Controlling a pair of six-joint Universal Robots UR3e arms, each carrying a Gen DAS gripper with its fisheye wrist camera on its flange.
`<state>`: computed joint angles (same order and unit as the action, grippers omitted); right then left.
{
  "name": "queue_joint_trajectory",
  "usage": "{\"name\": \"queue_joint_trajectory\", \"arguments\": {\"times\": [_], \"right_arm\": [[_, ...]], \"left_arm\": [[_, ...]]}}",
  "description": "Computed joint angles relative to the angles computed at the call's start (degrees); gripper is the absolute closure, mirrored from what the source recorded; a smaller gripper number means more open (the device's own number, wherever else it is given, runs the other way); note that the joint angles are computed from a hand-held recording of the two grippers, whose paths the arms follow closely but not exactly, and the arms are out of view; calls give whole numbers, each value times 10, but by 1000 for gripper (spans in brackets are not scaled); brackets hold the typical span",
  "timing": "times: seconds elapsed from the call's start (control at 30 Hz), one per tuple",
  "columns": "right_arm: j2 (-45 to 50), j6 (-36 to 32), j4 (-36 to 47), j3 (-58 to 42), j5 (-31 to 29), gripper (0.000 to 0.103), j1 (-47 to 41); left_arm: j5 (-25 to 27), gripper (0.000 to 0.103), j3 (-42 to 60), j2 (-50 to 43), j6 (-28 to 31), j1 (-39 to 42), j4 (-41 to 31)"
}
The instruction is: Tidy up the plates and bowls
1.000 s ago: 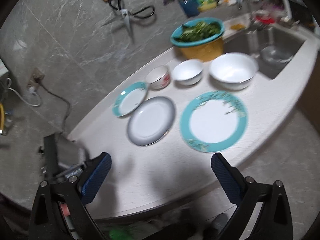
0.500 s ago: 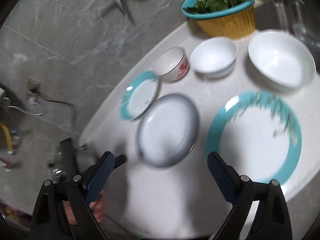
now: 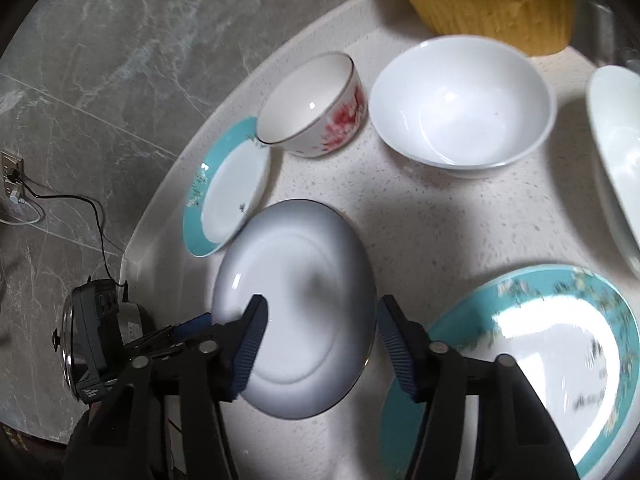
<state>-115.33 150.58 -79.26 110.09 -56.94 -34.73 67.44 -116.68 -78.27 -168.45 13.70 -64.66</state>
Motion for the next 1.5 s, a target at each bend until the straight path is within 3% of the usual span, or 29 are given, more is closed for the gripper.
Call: {"name": "queue_joint_trajectory", "arguments": {"times": [0.07, 0.2, 0.37, 0.6, 0.8, 0.9, 1.0, 1.03, 1.5], "right_arm": [[33, -5, -11, -3, -6, 47, 3], [75, -11, -16, -14, -14, 47, 10], [102, -14, -22, -18, -12, 48, 26], [127, -21, -20, -26, -3, 56, 33], [135, -4, -14, -37, -19, 73, 33], [144, -4, -10, -51, -35, 75, 44], [143, 5, -26, -58, -60, 84, 63], [143, 8, -31, -60, -67, 83, 71], [133, 71, -62, -56, -99, 82, 104]], "left_arm": [[-7, 65, -2, -8, -11, 6, 7], [2, 66, -7, -12, -35, 18, 23], [-20, 66, 6, -26, -3, 28, -1], [-40, 66, 49, -67, 32, 24, -28], [-16, 67, 64, -73, 46, 9, -35], [9, 67, 65, -74, 36, -12, -20], [34, 69, 61, -71, 20, -31, 1], [46, 74, 60, -71, 15, -38, 9], [43, 77, 45, -51, 1, -23, -3]]}}
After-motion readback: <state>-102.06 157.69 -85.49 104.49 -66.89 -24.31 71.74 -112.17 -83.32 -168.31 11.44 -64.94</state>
